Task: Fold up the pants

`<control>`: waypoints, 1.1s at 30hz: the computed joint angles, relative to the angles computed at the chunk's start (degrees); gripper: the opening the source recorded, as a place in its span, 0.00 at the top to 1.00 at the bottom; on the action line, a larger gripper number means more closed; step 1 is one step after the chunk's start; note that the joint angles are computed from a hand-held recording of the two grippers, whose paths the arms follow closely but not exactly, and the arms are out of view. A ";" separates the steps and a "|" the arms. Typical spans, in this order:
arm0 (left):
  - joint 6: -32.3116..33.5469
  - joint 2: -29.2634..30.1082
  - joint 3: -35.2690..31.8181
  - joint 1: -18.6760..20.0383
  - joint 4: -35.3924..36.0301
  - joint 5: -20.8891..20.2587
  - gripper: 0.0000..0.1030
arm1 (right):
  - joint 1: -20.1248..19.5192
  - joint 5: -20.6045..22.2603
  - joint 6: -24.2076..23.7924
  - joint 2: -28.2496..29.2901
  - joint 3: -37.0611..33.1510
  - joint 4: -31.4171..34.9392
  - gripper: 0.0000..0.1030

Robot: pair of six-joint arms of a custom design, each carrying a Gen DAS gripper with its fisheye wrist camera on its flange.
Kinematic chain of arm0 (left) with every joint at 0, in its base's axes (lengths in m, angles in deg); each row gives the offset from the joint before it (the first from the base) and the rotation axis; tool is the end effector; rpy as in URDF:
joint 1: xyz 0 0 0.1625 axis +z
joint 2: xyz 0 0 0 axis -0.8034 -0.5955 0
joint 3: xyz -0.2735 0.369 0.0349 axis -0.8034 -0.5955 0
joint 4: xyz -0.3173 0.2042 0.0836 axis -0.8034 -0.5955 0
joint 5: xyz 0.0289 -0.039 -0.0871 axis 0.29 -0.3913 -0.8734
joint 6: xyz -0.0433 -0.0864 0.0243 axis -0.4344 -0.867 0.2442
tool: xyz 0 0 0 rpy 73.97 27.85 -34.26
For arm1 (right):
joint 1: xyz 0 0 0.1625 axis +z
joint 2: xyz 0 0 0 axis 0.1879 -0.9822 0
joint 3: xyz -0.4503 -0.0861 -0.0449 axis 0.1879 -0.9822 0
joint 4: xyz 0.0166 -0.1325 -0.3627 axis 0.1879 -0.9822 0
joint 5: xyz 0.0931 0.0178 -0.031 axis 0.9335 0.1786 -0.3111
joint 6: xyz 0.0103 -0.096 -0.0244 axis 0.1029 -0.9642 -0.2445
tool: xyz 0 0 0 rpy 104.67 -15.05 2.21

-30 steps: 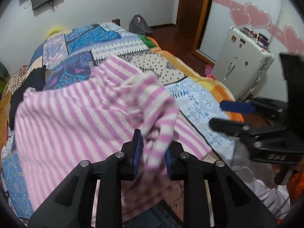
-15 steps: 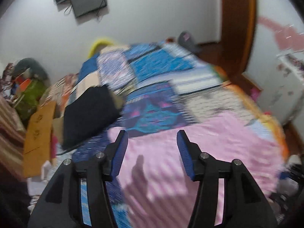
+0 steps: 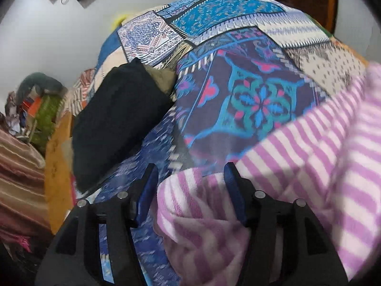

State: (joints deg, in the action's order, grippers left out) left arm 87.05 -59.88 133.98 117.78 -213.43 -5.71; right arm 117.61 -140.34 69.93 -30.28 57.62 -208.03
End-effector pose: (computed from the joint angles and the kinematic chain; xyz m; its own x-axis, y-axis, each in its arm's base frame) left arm -0.0198 -0.5354 0.2405 -0.3285 0.4554 -0.8275 0.6913 0.7129 0.1179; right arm 0.2955 -0.2509 -0.0159 -0.8756 -0.1675 0.4531 -0.3858 0.8070 -0.4471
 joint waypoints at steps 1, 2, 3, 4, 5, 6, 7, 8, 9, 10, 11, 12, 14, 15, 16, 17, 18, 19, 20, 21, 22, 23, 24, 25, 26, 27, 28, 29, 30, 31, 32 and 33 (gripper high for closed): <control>-0.99 -1.24 0.58 0.20 0.85 0.23 0.44 | -0.66 -0.17 -1.48 -0.32 -0.35 0.64 0.47; -2.58 -2.66 1.02 0.37 2.48 0.26 0.44 | -1.41 -0.16 -2.95 -0.63 -0.71 1.15 0.46; -4.65 -5.01 1.62 0.86 4.98 -0.07 0.44 | -2.57 0.01 -4.77 -1.05 -1.15 1.59 0.42; -6.21 -6.93 2.13 1.29 6.87 -0.41 0.44 | -3.58 0.25 -6.18 -1.36 -1.41 1.72 0.41; -8.06 -8.79 2.70 1.55 9.03 -0.63 0.44 | -4.72 0.73 -7.67 -1.75 -1.70 1.86 0.40; -11.39 -11.66 3.60 2.04 12.91 -1.31 0.44 | -6.15 1.59 -9.33 -2.27 -2.12 2.04 0.40; -14.06 -13.85 3.94 2.58 16.38 -2.07 0.44 | -7.34 2.18 -10.46 -2.74 -2.82 2.66 0.40; -17.20 -16.51 4.38 3.22 20.38 -3.29 0.44 | -8.38 2.54 -11.37 -3.15 -3.55 3.39 0.40; -19.24 -18.35 5.05 3.26 22.64 -3.86 0.44 | -9.48 2.66 -12.63 -3.42 -4.69 4.17 0.40; -21.81 -20.69 5.93 3.44 25.00 -4.54 0.44 | -10.09 2.61 -13.41 -3.53 -5.55 4.69 0.40; -24.30 -23.20 7.10 3.36 26.80 -5.28 0.44 | -10.69 2.70 -13.92 -3.72 -6.56 5.47 0.40; -26.88 -25.57 8.22 2.94 28.61 -5.90 0.44 | -11.08 2.82 -13.85 -4.04 -7.58 6.61 0.40; -31.10 -28.93 10.10 2.15 30.74 -6.68 0.44 | -10.11 0.59 -13.26 -4.56 -9.73 9.40 0.40; -33.19 -30.76 11.33 1.32 31.82 -6.70 0.44 | -9.22 -0.88 -13.19 -4.64 -10.20 9.89 0.40; -35.08 -32.76 12.79 -0.02 32.97 -6.44 0.45 | -8.11 -2.38 -13.15 -4.79 -10.57 10.02 0.40; -36.09 -33.67 13.45 -1.02 33.61 -6.42 0.45 | -7.22 -3.01 -12.98 -5.08 -10.55 9.71 0.40; -36.95 -34.96 14.23 -2.11 34.60 -6.76 0.46 | -6.25 -3.18 -12.62 -5.63 -10.13 9.18 0.40; -37.78 -35.91 14.77 -3.11 35.59 -7.20 0.46 | -4.79 -4.01 -11.84 -6.22 -9.58 8.82 0.40; -38.83 -36.87 15.31 -4.22 36.77 -7.81 0.47 | -3.32 -5.49 -11.09 -6.58 -9.17 8.48 0.40; -39.90 -37.73 15.85 -5.51 37.92 -8.46 0.47 | -2.21 -6.71 -10.53 -6.99 -9.01 8.60 0.40; -40.40 -38.02 16.16 -6.50 38.39 -8.78 0.47 | -0.88 -8.00 -9.72 -7.63 -8.70 8.93 0.40; -40.82 -38.23 16.74 -7.74 38.57 -8.77 0.47 | 0.93 -9.49 -8.24 -8.34 -8.04 9.35 0.40; -41.25 -38.43 17.35 -9.21 38.84 -8.14 0.47 | 2.00 -10.58 -7.11 -8.83 -7.88 10.24 0.40; -41.42 -38.82 17.73 -10.33 39.34 -7.25 0.47 | 3.17 -11.80 -5.53 -9.45 -7.65 11.72 0.40; -41.62 -39.01 17.80 -11.17 39.89 -6.27 0.47 | 4.73 -13.05 -3.24 -10.32 -7.25 13.96 0.39; -41.99 -39.65 17.53 -11.76 40.91 -5.67 0.47 | 5.36 -13.26 -2.35 -10.77 -7.12 15.07 0.39; -41.93 -40.36 17.01 -11.68 41.64 -5.85 0.47 | 6.46 -13.50 -0.90 -11.36 -6.70 16.40 0.39; -42.34 -41.51 16.15 -11.77 43.01 -6.25 0.47 | 7.07 -13.76 0.04 -11.68 -6.62 17.61 0.39; -41.28 -41.72 15.18 -11.14 42.50 -6.61 0.47 | 8.13 -14.37 1.48 -12.03 -6.52 19.69 0.39; -41.19 -42.84 14.81 -11.48 42.90 -6.48 0.47 | 8.86 -14.99 2.23 -11.97 -6.61 21.06 0.39; -41.67 -44.57 14.47 -12.50 43.91 -5.61 0.47 | 10.00 -15.99 2.89 -11.66 -6.63 21.90 0.39; -41.34 -45.33 14.14 -12.75 44.04 -5.19 0.47 | 10.65 -16.75 3.19 -11.13 -6.65 21.88 0.39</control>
State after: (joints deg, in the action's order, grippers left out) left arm 45.71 -105.21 148.11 105.04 -169.39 -10.90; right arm 128.26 -157.09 73.11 -41.41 50.97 -186.15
